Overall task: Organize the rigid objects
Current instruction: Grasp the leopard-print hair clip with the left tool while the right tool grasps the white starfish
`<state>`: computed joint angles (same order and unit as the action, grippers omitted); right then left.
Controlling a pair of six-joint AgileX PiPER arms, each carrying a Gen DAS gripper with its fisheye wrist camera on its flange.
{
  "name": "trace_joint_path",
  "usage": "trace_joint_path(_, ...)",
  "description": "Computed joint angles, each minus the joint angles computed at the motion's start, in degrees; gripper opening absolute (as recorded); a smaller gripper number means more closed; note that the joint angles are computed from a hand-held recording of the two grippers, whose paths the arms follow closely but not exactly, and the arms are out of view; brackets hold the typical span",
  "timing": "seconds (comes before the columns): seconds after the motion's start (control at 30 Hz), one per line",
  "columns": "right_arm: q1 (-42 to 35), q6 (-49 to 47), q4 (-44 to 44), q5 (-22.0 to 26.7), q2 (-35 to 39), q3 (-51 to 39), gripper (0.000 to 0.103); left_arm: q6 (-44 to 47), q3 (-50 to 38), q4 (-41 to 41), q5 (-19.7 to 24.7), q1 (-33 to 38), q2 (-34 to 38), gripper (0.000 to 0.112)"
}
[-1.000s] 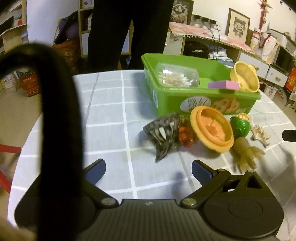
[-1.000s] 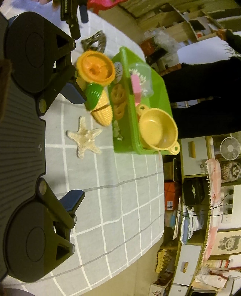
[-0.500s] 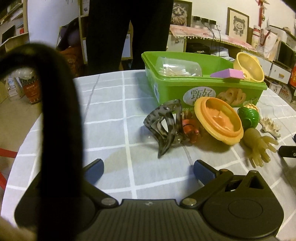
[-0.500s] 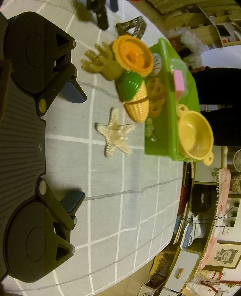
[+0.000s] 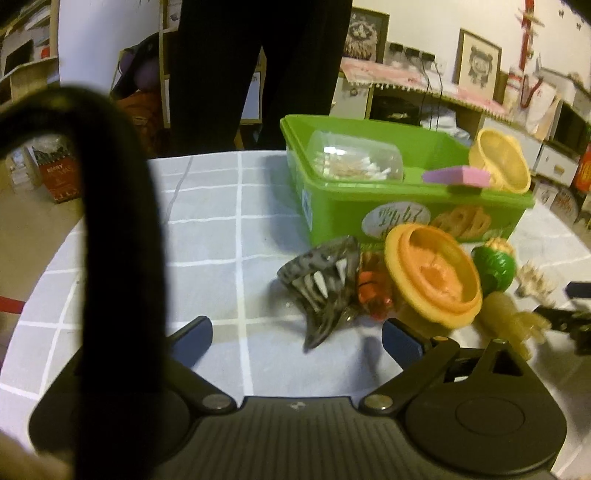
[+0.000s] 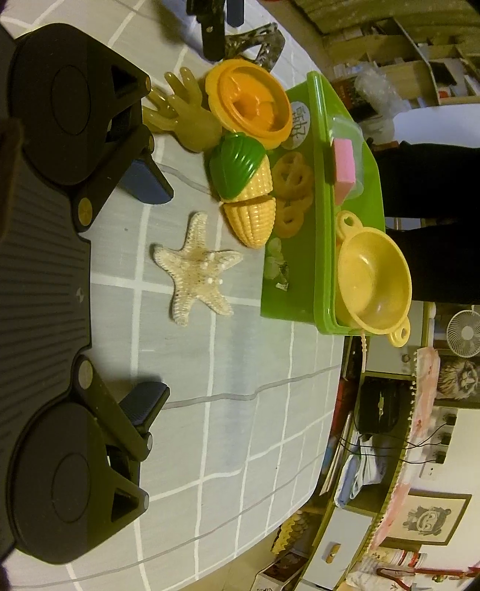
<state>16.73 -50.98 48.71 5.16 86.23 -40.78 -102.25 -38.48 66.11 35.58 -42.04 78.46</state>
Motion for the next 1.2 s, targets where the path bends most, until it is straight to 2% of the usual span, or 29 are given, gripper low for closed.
trace_joint_path(0.07, -0.1, -7.8, 7.5, -0.3, 0.3, 0.1, 0.101, -2.1, 0.2, 1.7, -0.3, -0.1, -0.3, 0.069)
trace_joint_path(0.13, -0.1, -10.9, 10.6, -0.4, 0.8, -0.3, 0.101, -3.0, 0.1, 2.5, -0.9, 0.3, -0.4, 0.064)
trace_joint_path(0.2, 0.2, -8.2, 8.2, -0.7, 1.3, -0.9, 0.101, -3.5, -0.4, 2.7, -1.4, 0.7, -0.3, 0.062)
trace_joint_path(0.27, 0.5, -4.0, 4.2, -0.8, 1.8, -1.5, 0.101, -3.9, -0.6, 2.8, -2.0, 1.0, -0.4, 0.054)
trace_joint_path(0.43, 1.2, -7.3, 7.7, -1.6, 2.7, -2.3, 0.1, -3.2, -1.8, 2.3, -4.3, 2.2, 0.3, 0.037)
trace_joint_path(0.53, 1.5, -4.5, 4.8, -1.6, 3.2, -3.0, 0.098, -1.9, -3.0, 0.6, -4.4, 2.3, 0.6, 0.029)
trace_joint_path(0.6, 1.9, 1.6, -1.2, -1.6, 3.5, -3.6, 0.096, -0.5, -3.7, -0.9, -4.6, 2.4, 0.8, 0.024)
trace_joint_path(0.77, 2.2, 9.1, -8.9, 0.2, 3.5, -4.8, 0.085, 3.7, -5.6, -4.3, -4.2, 2.0, 1.4, 0.014)
trace_joint_path(0.93, 2.3, 12.2, -12.4, 1.6, 3.3, -5.5, 0.076, 6.4, -5.8, -6.9, -5.3, 2.9, 0.9, 0.006)
trace_joint_path(1.0, 2.1, 12.4, -12.6, 1.8, 3.2, -5.6, 0.072, 7.5, -5.9, -7.8, -5.8, 3.2, 0.7, 0.0)
trace_joint_path(1.2, 1.1, 14.8, -14.3, 3.9, 3.2, -7.0, 0.072, 9.8, -6.7, -9.6, -5.2, 3.2, 0.5, 0.0)
